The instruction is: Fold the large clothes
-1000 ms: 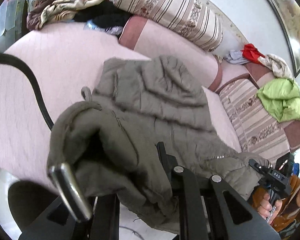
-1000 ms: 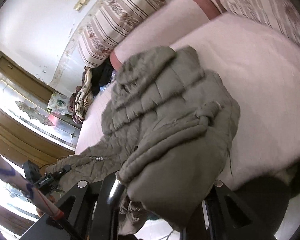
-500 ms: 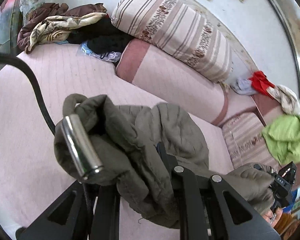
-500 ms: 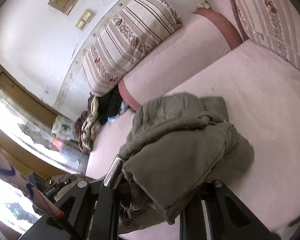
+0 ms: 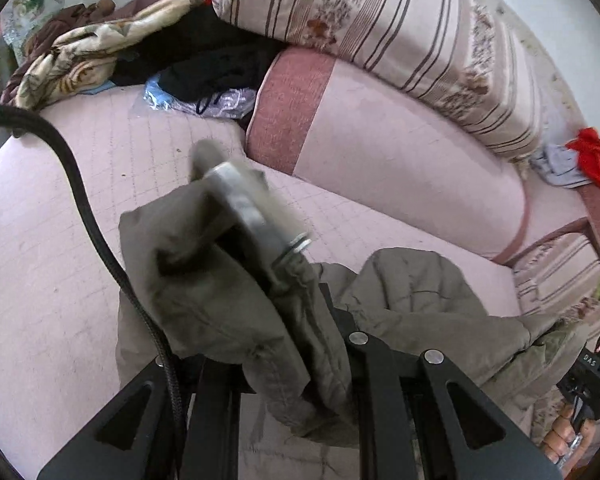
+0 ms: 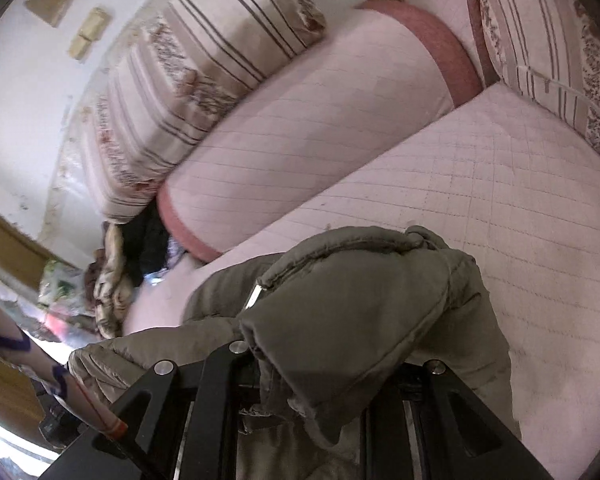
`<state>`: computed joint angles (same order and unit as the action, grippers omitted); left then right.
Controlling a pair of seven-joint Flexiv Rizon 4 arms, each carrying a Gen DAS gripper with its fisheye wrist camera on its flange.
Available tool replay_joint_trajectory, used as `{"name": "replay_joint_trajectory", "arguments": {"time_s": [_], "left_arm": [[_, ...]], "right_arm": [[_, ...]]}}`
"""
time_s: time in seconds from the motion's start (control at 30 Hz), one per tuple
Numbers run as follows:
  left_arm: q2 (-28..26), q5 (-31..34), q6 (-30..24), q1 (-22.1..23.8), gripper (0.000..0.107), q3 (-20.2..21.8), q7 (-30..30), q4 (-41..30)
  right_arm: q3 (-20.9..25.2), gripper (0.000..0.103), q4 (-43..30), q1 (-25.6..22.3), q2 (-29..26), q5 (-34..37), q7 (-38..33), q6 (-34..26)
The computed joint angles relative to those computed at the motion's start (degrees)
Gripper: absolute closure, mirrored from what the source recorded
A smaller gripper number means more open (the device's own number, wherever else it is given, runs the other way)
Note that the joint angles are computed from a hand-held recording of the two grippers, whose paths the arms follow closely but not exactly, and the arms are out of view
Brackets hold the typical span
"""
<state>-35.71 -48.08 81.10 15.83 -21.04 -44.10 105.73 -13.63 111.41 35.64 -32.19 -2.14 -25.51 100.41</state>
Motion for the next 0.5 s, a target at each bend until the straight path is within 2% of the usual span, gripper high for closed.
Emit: {"name": "replay_joint_trajectory", "arguments": {"time_s": [0.2,0.37,0.5], "left_arm": [[-6.43,8.42,-1.87,-5.91,0.089,7.32,-7.65,-7.9],[-10.42,15.91,-2.06,-9.71,0.089,12.27,-13.22,-12.55],[-11.68,19.83,-3.71,-10.79,0.089,14.13,-17.0,-14.5]], "right_arm": [[5.24,0.082,-7.07,-6.92,-6.04,-2.19,0.21,-3.31],[4.67,0.082,-10.37,-7.51,-9.79,-3.86,1.36,-5.49],[7.37,0.078,-11.92,-10.07,-11.79,-3.03,2.97,-4.4]]}}
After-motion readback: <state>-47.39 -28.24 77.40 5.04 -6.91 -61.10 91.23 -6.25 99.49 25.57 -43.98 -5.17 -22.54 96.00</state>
